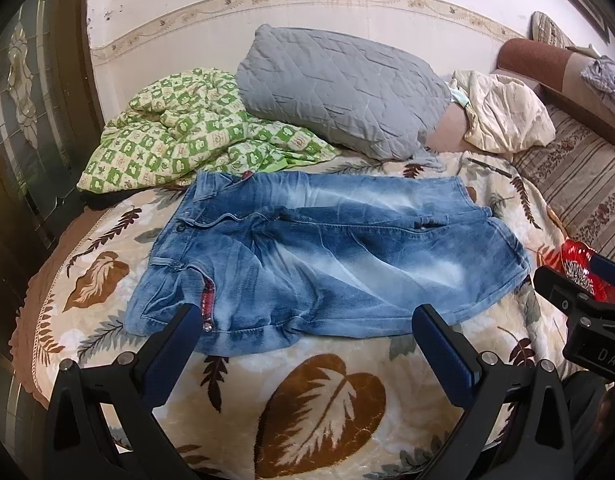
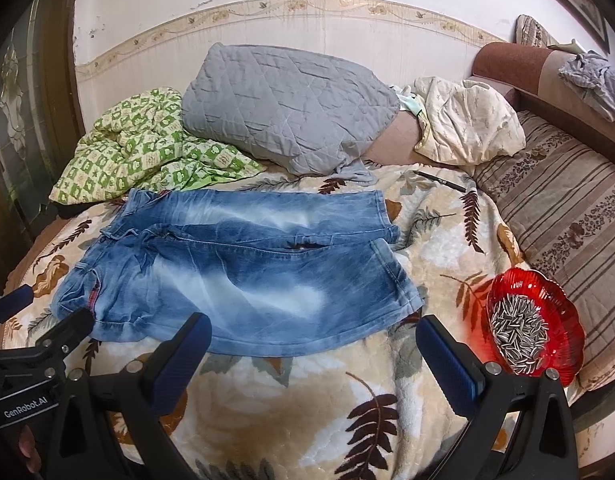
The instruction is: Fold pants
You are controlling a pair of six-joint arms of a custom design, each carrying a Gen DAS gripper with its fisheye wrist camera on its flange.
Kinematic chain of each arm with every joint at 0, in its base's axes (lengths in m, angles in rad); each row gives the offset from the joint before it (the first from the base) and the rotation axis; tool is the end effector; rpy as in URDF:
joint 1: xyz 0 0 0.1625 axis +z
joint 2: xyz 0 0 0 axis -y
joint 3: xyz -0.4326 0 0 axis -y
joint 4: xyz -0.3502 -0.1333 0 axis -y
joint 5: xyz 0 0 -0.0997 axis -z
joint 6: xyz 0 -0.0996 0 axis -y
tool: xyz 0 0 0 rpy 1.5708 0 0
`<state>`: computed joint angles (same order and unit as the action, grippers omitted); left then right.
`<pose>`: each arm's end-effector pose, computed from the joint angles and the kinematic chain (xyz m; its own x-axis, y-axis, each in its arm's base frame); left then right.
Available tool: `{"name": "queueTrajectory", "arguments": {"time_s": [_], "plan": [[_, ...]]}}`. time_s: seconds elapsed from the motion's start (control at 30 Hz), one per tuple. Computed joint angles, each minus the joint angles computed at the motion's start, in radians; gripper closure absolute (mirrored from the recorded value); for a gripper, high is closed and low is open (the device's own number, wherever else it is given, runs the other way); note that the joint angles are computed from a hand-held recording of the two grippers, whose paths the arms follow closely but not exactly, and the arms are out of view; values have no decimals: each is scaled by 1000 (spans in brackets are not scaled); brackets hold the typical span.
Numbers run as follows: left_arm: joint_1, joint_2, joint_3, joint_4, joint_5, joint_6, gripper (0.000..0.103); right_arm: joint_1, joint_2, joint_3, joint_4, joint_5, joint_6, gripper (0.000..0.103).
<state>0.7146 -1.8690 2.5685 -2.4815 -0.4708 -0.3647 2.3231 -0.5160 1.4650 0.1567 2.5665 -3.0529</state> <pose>-0.0417 -0.3301 0.3273 -0.6730 -0.0228 -0.7393 0.5336 0.6771 -0.5067 0.3885 -0.3424 -0.0018 -0.7058 -0.0387 0.7073 -0.5504 0.6586 -0.5132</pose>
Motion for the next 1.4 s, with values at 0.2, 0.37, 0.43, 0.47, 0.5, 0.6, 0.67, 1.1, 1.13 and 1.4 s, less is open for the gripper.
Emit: {"name": "queueTrajectory", "arguments": {"time_s": [0.2,0.37,0.43,0.47,0.5,0.6,0.67,1.1,1.13,1.4], "plan": [[19,64,-4,-37,-22,22,0,-28,-20,35,-20,-22,3,0],[36,153,-20,-126,-64,73,0,-63,-49,73,-35,-48,10,0],[47,205,-29,-208,-91,120,0,-77,-70,92,-51,-63,-6,0],[53,228,-38,-237,-102,138,0,-86,-83,103,-63,-72,-24,0],[62,259,-50,-280,-120,170,0,-92,-91,106,-64,-74,-32,0],[104,329,-101,-356,-204,273,0,-127,-137,124,-72,-117,-83,0],[143,383,-148,-403,-267,342,0,-174,-186,135,-49,-211,-76,0],[325,737,-558,-395,-383,649,0,-364,-103,-227,203,-283,-226,0],[343,764,-610,-343,-396,669,0,-389,-76,-292,274,-325,-201,6],[442,965,-904,-240,-481,878,0,-496,194,-838,636,-409,-123,21]]}}
